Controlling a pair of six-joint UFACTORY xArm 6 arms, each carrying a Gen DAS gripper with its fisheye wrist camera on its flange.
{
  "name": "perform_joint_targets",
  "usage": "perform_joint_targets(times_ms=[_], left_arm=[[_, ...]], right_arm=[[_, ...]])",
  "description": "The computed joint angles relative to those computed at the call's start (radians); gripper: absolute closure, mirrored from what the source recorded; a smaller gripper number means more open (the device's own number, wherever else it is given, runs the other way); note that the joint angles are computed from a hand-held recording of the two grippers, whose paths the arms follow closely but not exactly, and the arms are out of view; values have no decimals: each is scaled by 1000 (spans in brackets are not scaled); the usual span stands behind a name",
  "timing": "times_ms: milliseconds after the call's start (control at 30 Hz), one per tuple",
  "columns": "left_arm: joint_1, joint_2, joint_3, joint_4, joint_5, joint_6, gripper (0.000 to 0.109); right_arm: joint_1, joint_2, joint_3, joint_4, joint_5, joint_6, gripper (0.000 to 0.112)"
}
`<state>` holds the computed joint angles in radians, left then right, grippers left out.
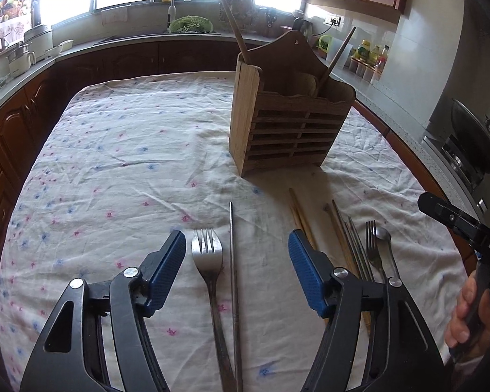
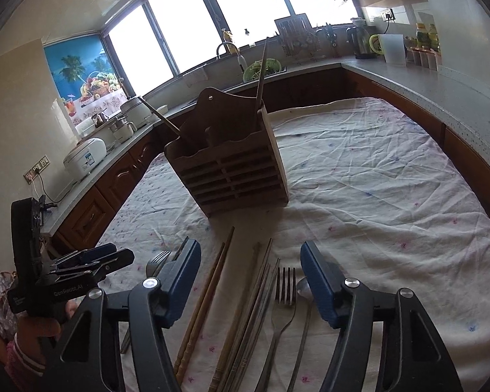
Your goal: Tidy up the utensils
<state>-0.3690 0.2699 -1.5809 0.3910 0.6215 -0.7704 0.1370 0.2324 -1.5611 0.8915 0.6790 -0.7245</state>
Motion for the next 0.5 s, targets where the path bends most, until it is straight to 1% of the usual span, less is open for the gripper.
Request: perform_joint_targets(times_ms=[100, 133, 200, 233, 300, 400, 500], left_arm=[[7, 52, -70, -67, 36, 84, 51], [10, 70, -94, -88, 49, 111, 52], [15, 103, -138, -130, 76, 160, 56], [17, 119, -160, -148, 89, 181, 56], [21, 154, -205, -173, 117, 215, 58], [29, 208, -272, -204, 162, 254, 64], [37, 258, -334, -232, 201, 284, 70]], right_arm=[[10, 55, -68, -63, 30, 51, 69], [14, 73, -89, -83, 40, 66, 71], [21, 113, -138, -129, 59, 103, 78], [23, 136, -167, -144, 75, 119, 79], [29, 184, -226, -182, 104, 158, 85], [37, 251, -309, -239, 143, 213, 91], [46, 308, -380, -286, 171, 257, 92]])
